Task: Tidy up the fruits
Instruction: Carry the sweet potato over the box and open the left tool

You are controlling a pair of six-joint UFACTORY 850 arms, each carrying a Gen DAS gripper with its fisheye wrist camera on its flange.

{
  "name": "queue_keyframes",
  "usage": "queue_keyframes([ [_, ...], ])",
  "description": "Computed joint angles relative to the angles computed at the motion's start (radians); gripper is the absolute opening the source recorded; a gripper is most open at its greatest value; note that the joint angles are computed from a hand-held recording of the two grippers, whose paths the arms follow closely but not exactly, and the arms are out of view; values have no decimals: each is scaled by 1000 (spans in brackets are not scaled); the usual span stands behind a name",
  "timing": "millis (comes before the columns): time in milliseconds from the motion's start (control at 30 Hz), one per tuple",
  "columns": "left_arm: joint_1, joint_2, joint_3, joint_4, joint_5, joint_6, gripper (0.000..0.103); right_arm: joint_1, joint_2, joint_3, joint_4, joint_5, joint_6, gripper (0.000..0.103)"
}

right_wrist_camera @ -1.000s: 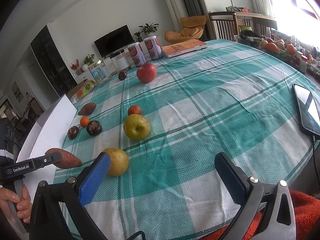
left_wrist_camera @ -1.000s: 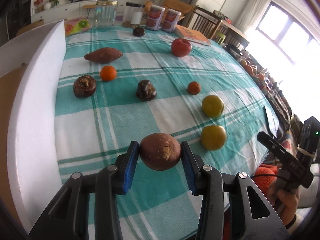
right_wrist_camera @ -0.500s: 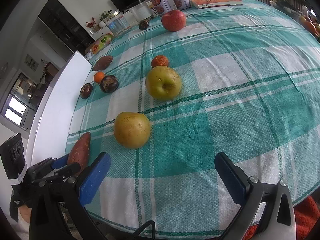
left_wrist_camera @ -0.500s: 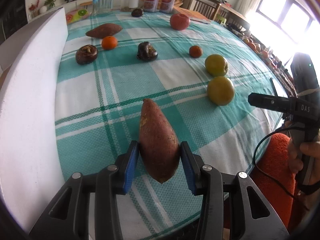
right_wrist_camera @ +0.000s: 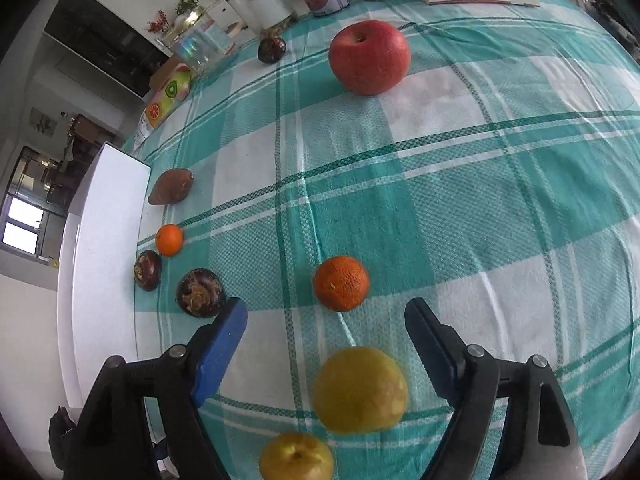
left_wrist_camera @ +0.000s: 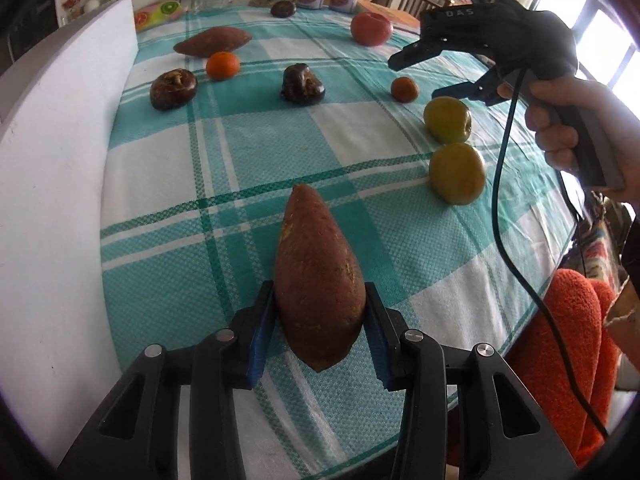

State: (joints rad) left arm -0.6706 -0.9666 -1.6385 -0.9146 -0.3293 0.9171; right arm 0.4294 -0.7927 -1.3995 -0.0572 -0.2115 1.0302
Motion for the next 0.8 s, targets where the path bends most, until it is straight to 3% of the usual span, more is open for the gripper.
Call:
queue_keyframes([
  [33, 2, -1, -2, -21, -4, 12, 43, 7, -26, -44, -46, -69, 23, 58],
  [67, 5, -2, -2, -50, -8, 33, 43, 15, -43, -72, -123, -120, 88, 37],
  [100, 7, -3, -3, -80, -13, 55, 43, 21, -50, -81, -189, -139, 147, 28],
  [200, 13, 1, 6, -182, -26, 135, 42, 29, -26, -45, -287, -105, 235, 27],
  [333, 14, 32, 44, -328, -13, 278, 42, 57, 56, 60, -535, -44, 497, 27],
  [500, 20, 46, 60, -352, -25, 269, 42, 92, 124, 142, -770, 0, 763, 27],
  [633, 41, 145, 162, -618, -50, 522, 42, 137, 162, 155, -1029, 19, 998, 27],
  [800, 112, 256, 252, -782, -123, 613, 42, 184, 162, 109, -1437, 66, 1367, 27],
])
